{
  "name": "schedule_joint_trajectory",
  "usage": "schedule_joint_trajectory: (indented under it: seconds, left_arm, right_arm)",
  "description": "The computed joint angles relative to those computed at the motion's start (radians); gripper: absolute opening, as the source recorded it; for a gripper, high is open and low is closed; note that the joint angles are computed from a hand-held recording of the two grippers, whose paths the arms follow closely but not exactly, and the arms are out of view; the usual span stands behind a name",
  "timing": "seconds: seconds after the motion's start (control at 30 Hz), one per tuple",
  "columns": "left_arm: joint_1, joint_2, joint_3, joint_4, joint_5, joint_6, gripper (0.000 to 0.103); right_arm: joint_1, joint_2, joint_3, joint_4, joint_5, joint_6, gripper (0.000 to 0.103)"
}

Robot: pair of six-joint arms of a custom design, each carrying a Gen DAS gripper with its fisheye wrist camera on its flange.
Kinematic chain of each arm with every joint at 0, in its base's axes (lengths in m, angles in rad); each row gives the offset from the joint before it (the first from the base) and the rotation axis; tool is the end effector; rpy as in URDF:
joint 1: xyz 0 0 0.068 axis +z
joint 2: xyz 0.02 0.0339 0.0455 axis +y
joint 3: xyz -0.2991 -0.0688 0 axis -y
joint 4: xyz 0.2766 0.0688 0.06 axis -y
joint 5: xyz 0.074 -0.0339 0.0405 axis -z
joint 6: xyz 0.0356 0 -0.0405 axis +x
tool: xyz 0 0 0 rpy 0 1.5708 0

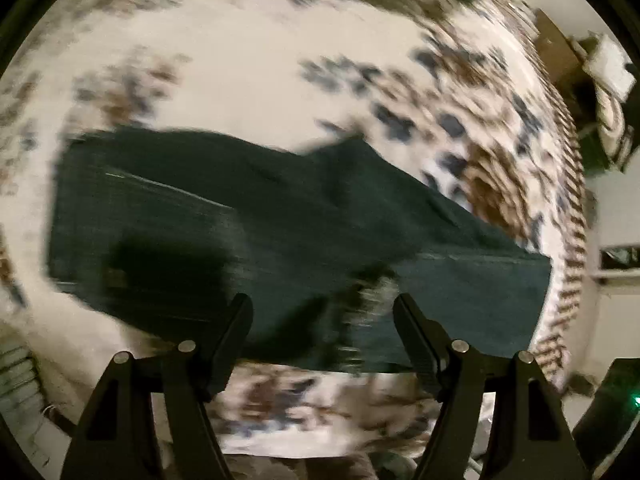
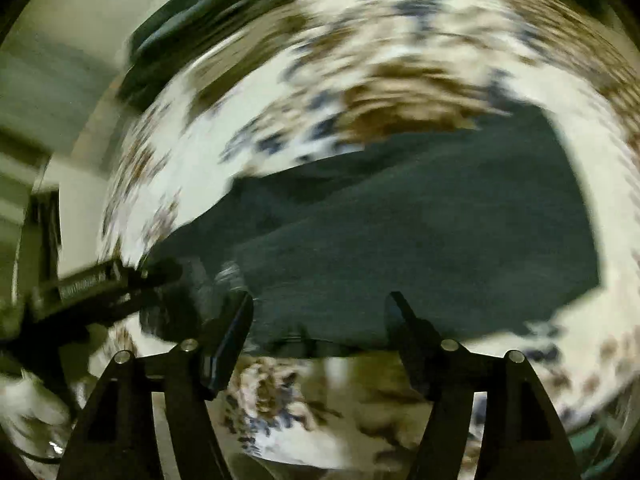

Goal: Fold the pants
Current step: 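Lower the folded jeans onto the bed and smooth with both grippers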

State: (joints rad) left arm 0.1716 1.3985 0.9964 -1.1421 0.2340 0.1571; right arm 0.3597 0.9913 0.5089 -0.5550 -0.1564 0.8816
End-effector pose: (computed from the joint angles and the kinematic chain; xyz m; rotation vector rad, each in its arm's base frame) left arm 0.2474 0.0345 0.2465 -0.0174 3.0576 -0.3479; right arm 0.1708 0.0702 0.1946 0.6485 2.6552 0.6084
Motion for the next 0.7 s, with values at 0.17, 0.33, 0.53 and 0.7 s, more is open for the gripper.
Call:
schedule_joint_trajectory:
  seconds: [0.17, 0.33, 0.53, 0.7]
  left_arm:
    - [-0.151, 0.101, -0.106, 0.135, -0.007, -0.114, 0.064]
    - [-0.207, 0.074, -0.17, 0.259, -0.029, -0.16, 0.011]
    - [-0.178, -0.126, -0.161, 0.254, -0.046, -0.127, 0.008]
    - [-0.167, -0.024, -0.19, 0.279, -0.079, -0.111, 0.012]
  right_arm:
    - [-0.259, -0.046, -0.058, -0.087, -0.078, -0.16, 0.071]
    - [-0.368, 0.025, -0.077, -0.045, -0.106, -0.286, 0.071]
    - [-0.373, 0.082, -0.06, 0.0, -0.118, -0.312, 0.071]
    - [-0.325, 0.173, -0.033, 0.037, -0.111, -0.313, 0.071]
